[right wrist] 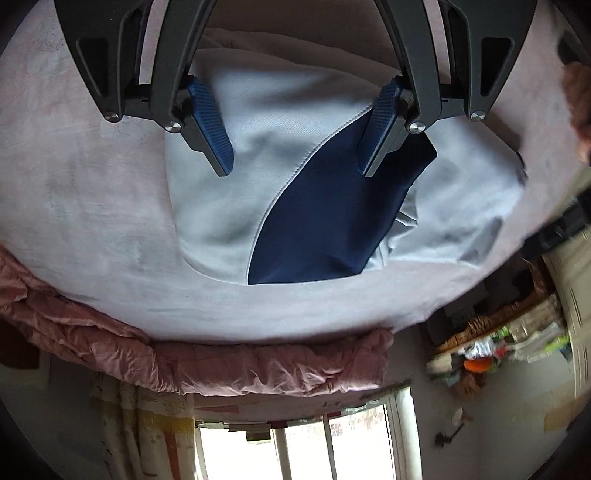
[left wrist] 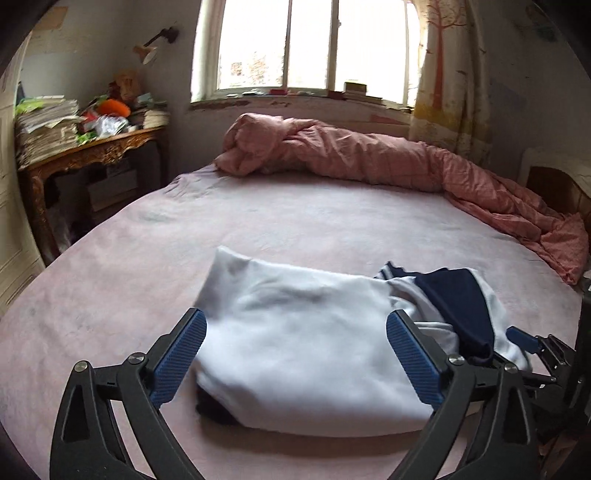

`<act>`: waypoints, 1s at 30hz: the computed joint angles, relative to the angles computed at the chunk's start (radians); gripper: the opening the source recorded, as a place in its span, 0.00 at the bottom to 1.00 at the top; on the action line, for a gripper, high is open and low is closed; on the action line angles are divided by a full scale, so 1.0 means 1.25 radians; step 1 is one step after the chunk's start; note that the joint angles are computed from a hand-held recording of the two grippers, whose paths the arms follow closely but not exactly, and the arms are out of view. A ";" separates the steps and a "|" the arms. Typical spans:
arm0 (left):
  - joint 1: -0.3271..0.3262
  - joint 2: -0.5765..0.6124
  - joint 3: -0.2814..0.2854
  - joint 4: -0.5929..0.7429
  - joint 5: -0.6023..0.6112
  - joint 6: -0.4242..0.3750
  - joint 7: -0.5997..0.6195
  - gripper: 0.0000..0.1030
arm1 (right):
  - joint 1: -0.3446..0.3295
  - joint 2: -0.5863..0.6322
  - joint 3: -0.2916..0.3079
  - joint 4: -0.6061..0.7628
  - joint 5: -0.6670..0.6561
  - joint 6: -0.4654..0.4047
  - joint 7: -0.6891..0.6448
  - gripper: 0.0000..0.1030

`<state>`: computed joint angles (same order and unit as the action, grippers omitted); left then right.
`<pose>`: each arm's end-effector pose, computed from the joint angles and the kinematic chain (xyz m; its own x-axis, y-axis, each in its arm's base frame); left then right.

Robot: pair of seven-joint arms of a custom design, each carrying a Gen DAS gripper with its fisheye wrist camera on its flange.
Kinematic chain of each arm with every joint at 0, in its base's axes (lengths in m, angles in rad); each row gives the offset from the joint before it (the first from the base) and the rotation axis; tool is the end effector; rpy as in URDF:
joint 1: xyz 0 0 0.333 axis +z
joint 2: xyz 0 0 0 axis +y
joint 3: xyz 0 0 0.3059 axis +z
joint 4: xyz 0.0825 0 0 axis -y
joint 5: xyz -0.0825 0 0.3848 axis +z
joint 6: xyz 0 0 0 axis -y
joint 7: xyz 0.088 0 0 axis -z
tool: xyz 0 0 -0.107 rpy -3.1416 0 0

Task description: Fold large clothes

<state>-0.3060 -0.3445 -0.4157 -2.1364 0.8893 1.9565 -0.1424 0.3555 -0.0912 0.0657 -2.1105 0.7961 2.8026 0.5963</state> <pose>0.3827 -0.2971 0.5693 0.6079 -0.7899 0.0804 -0.3997 -0.3919 -0.8286 0.5323 0.2024 0.5262 0.6718 -0.7405 0.0165 -0.4506 -0.4263 -0.7843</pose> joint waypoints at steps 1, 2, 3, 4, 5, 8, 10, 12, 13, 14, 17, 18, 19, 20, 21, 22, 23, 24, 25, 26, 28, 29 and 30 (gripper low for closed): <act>-0.003 -0.016 0.009 -0.019 -0.025 -0.002 -0.006 0.95 | 0.001 0.001 0.006 -0.005 -0.020 0.019 0.005 0.70; -0.005 -0.036 0.018 -0.044 -0.054 0.001 -0.017 0.96 | 0.002 0.003 0.008 -0.007 -0.030 0.023 0.008 0.70; -0.005 -0.050 0.027 -0.063 -0.083 0.004 -0.026 0.96 | 0.004 0.002 0.005 -0.008 -0.021 0.019 -0.001 0.70; -0.005 -0.071 0.039 -0.088 -0.117 0.018 -0.040 0.96 | 0.004 0.001 0.000 -0.004 -0.006 0.006 -0.008 0.70; -0.006 -0.097 0.055 -0.123 -0.150 0.055 -0.062 0.96 | 0.002 -0.001 -0.007 0.002 0.013 -0.015 -0.017 0.70; 0.000 -0.166 0.092 -0.235 -0.222 0.208 -0.115 0.96 | -0.012 -0.009 -0.030 0.027 0.092 -0.098 -0.034 0.70; 0.019 -0.183 0.096 -0.281 -0.244 0.289 -0.144 0.96 | -0.026 -0.018 -0.047 0.042 0.152 -0.171 -0.045 0.70; 0.049 -0.192 0.089 -0.319 -0.247 0.368 -0.175 0.97 | -0.038 -0.022 -0.055 0.053 0.196 -0.229 -0.071 0.70; 0.070 -0.192 0.072 -0.326 -0.235 0.385 -0.193 0.98 | -0.041 -0.023 -0.055 0.054 0.210 -0.246 -0.087 0.70; 0.092 -0.187 0.054 -0.322 -0.216 0.390 -0.204 0.99 | -0.044 -0.023 -0.052 0.054 0.212 -0.263 -0.099 0.70; 0.095 -0.121 0.058 -0.265 -0.219 0.369 -0.118 0.99 | -0.038 -0.021 -0.016 0.031 0.138 -0.198 -0.103 0.70; 0.100 -0.106 0.054 -0.250 -0.211 0.366 -0.106 0.90 | -0.031 -0.022 -0.005 0.017 0.115 -0.161 -0.111 0.71; 0.108 -0.096 0.046 -0.239 -0.195 0.365 -0.109 0.79 | -0.022 -0.024 0.001 0.003 0.111 -0.123 -0.128 0.71; 0.115 -0.085 0.032 -0.219 -0.181 0.337 -0.115 0.55 | -0.015 -0.024 0.006 -0.004 0.103 -0.096 -0.131 0.71; 0.122 -0.074 0.013 -0.195 -0.158 0.293 -0.124 0.29 | -0.010 -0.025 0.008 -0.009 0.091 -0.082 -0.126 0.71; 0.124 -0.067 -0.002 -0.177 -0.121 0.266 -0.124 0.23 | -0.006 -0.026 0.006 -0.012 0.085 -0.076 -0.128 0.71; 0.125 -0.062 -0.018 -0.159 -0.075 0.240 -0.123 0.19 | -0.003 -0.027 0.006 -0.016 0.073 -0.069 -0.124 0.72; 0.124 -0.060 -0.034 -0.144 -0.033 0.213 -0.136 0.18 | -0.002 -0.028 0.005 -0.018 0.054 -0.068 -0.116 0.72; 0.119 -0.064 -0.042 -0.137 0.007 0.208 -0.152 0.18 | -0.001 -0.030 0.003 -0.018 0.043 -0.072 -0.115 0.72; 0.113 -0.072 -0.041 -0.132 0.041 0.218 -0.163 0.17 | -0.001 -0.030 -0.002 -0.015 0.040 -0.085 -0.111 0.72; 0.101 -0.075 -0.032 -0.107 0.081 0.243 -0.172 0.17 | -0.004 -0.027 -0.009 -0.003 0.037 -0.113 -0.091 0.72; 0.099 -0.071 -0.031 -0.088 0.103 0.260 -0.175 0.17 | -0.006 -0.026 -0.011 0.001 0.034 -0.121 -0.086 0.72; 0.099 -0.059 -0.033 -0.063 0.122 0.270 -0.174 0.17 | -0.007 -0.027 -0.012 0.002 0.033 -0.127 -0.083 0.72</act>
